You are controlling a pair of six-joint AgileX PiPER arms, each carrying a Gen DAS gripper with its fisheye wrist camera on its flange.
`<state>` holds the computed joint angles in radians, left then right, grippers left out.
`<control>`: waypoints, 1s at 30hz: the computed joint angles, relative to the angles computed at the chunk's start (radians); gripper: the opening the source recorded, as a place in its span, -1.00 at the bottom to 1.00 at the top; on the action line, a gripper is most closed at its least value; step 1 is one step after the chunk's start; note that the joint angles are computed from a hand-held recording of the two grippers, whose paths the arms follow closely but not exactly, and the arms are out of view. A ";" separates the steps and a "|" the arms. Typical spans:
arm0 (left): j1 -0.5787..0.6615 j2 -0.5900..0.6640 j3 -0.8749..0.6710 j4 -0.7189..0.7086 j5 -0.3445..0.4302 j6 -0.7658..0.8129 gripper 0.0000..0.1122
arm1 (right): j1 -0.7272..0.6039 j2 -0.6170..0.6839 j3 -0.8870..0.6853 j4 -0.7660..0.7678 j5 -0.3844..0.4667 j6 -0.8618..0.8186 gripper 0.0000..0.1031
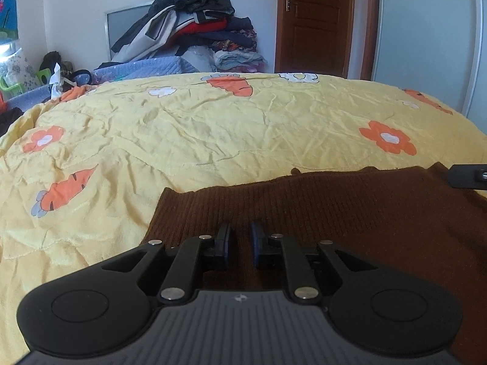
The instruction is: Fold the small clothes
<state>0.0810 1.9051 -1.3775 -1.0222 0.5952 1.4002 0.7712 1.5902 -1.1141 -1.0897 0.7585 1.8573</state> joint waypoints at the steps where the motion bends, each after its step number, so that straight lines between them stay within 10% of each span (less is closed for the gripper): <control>1: 0.000 -0.001 0.000 0.001 -0.001 0.001 -0.77 | 0.004 0.014 -0.025 0.017 0.000 -0.045 0.92; 15: 0.014 0.004 -0.007 -0.017 0.032 -0.005 -0.74 | 0.031 0.045 -0.068 0.110 0.071 -0.168 1.00; 19: 0.033 0.014 -0.019 -0.039 0.096 0.021 -0.38 | 0.030 0.089 -0.049 0.112 0.063 -0.190 1.00; 23: 0.035 0.033 -0.062 0.008 0.179 0.007 0.83 | 0.029 0.074 -0.024 0.082 0.038 -0.134 1.00; 30: 0.016 0.029 -0.061 0.062 0.114 -0.074 0.83 | 0.038 0.077 -0.043 0.110 0.062 -0.157 1.00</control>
